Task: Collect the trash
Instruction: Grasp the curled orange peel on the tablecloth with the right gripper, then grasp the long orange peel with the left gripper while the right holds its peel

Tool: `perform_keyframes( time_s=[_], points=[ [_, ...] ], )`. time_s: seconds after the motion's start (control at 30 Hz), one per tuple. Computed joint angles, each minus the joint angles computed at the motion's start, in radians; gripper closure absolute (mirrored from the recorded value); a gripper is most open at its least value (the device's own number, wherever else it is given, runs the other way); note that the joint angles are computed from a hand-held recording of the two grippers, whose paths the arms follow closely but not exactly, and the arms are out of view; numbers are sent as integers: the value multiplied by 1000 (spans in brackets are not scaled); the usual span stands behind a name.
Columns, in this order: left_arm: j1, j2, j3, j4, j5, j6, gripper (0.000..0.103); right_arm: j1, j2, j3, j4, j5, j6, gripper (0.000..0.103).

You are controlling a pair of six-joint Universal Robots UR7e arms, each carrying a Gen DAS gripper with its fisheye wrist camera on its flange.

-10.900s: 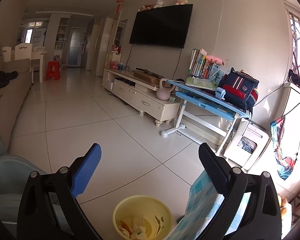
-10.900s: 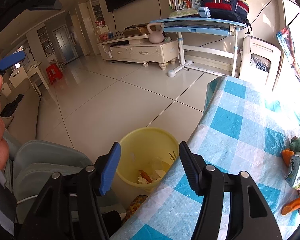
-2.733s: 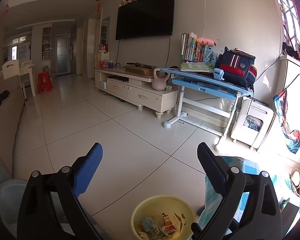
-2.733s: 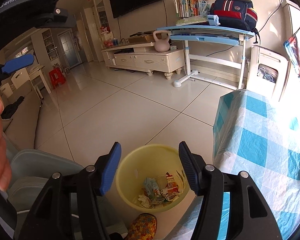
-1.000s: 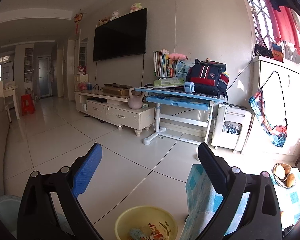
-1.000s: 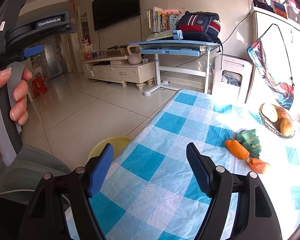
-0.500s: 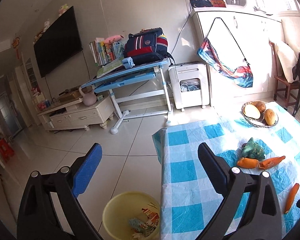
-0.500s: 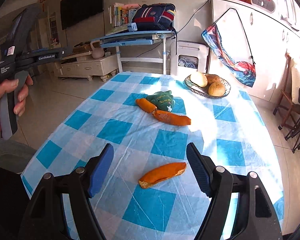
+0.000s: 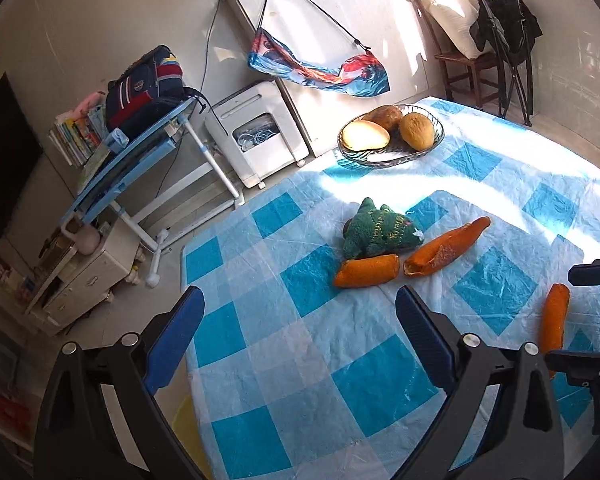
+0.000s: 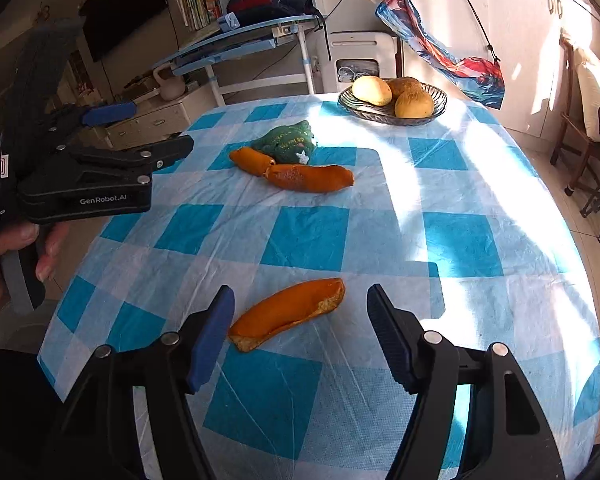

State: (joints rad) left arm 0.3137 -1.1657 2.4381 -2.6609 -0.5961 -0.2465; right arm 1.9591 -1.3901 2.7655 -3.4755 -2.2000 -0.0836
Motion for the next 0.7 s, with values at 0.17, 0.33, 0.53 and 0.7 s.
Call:
perform_keyframes(
  time_s=[0.17, 0.33, 0.53, 0.7],
  points=[
    [14, 102, -30, -129, -77, 115, 10, -15, -29, -13, 78, 12, 1, 53],
    [36, 179, -72, -207, -134, 194, 10, -33, -108, -23, 210, 10, -48, 83],
    [92, 220, -129, -185, -222, 181, 14, -89, -221, -10, 296, 40, -96, 84],
    [128, 255, -174, -138, -288, 153, 24, -134, -287, -12, 349, 68, -115, 84]
  ],
)
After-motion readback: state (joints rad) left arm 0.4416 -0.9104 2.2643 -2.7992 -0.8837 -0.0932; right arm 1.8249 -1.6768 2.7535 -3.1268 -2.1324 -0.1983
